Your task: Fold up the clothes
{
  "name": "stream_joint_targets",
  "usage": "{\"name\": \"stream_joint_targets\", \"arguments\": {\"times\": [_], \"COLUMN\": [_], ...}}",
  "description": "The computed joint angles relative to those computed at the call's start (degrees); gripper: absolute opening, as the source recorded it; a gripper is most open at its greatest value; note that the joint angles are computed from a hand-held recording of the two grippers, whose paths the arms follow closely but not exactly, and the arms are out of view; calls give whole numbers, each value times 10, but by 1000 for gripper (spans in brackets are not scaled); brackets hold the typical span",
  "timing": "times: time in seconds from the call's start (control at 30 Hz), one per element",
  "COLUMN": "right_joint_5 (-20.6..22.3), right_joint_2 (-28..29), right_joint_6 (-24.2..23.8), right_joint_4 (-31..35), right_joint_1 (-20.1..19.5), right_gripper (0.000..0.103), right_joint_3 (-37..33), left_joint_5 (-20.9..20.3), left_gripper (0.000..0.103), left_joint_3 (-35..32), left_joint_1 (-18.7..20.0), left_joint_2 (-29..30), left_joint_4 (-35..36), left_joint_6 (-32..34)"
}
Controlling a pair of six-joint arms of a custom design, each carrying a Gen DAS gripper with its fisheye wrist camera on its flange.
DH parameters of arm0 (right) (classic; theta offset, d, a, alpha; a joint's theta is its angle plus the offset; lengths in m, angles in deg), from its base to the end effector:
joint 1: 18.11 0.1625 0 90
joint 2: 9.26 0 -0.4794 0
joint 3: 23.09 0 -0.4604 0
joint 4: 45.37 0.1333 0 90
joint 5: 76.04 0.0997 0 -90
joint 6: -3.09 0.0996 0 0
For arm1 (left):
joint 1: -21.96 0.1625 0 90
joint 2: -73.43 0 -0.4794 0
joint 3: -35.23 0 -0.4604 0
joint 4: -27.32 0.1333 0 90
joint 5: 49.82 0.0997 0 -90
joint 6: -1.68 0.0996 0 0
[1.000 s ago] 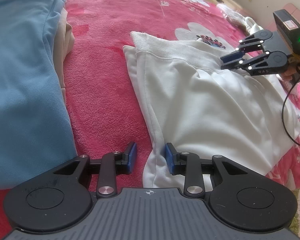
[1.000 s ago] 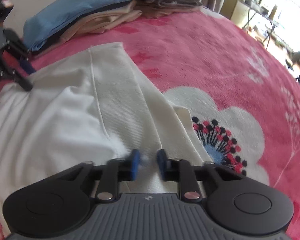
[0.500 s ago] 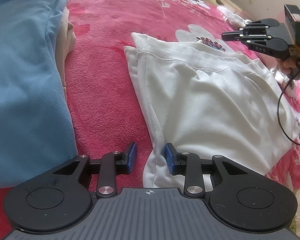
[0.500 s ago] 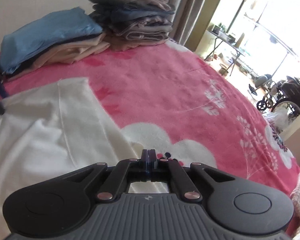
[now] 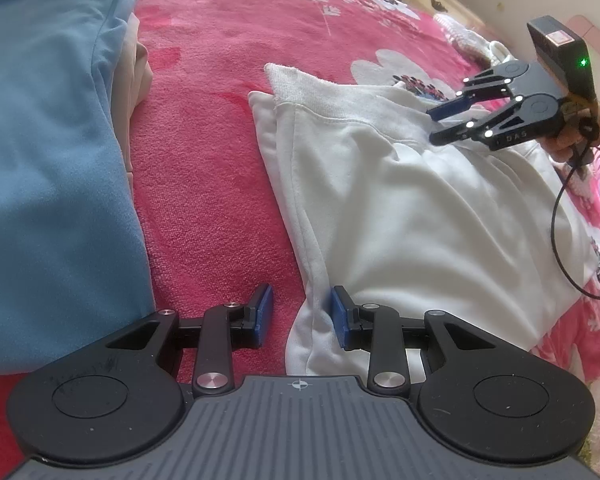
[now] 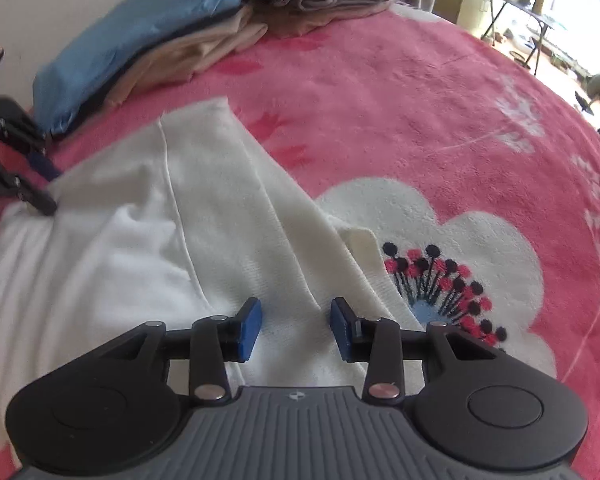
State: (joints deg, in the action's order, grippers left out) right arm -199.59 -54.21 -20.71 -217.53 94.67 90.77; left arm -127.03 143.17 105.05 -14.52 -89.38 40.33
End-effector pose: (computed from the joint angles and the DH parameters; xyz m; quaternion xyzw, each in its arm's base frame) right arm 0.3126 -0.5423 0.0137 0.3454 -0.8867 0.1079 0.2877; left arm 0.0868 -0.5748 0.3994 0.3781 0.9172 -0.0255 0.1229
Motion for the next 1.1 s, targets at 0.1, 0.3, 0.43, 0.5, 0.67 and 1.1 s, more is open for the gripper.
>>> {"name": "stream_joint_targets", "arguments": {"times": [0.1, 0.3, 0.43, 0.5, 0.67, 1.1], "right_joint_5": [-8, -4, -12, -28, -84, -129], "right_joint_2": [2, -1, 4, 11, 35, 102], "right_joint_6": [8, -6, -30, -49, -120, -175], "right_joint_4": [7, 20, 9, -28, -150, -219], "right_joint_1": [0, 6, 18, 28, 54, 36], "right_gripper": [53, 37, 9, 5, 4, 5], "right_joint_3": [-3, -1, 1, 7, 15, -21], "left_joint_5": [0, -1, -2, -2, -4, 13], "left_gripper": [32, 32, 32, 32, 32, 32], "left_joint_3": [-1, 0, 0, 0, 0, 15], "left_joint_1": [0, 0, 1, 1, 1, -14], "left_joint_2": [0, -1, 0, 0, 0, -17], "left_joint_4": [2, 1, 0, 0, -1, -34], "left_joint_6": [1, 0, 0, 0, 1, 16]}}
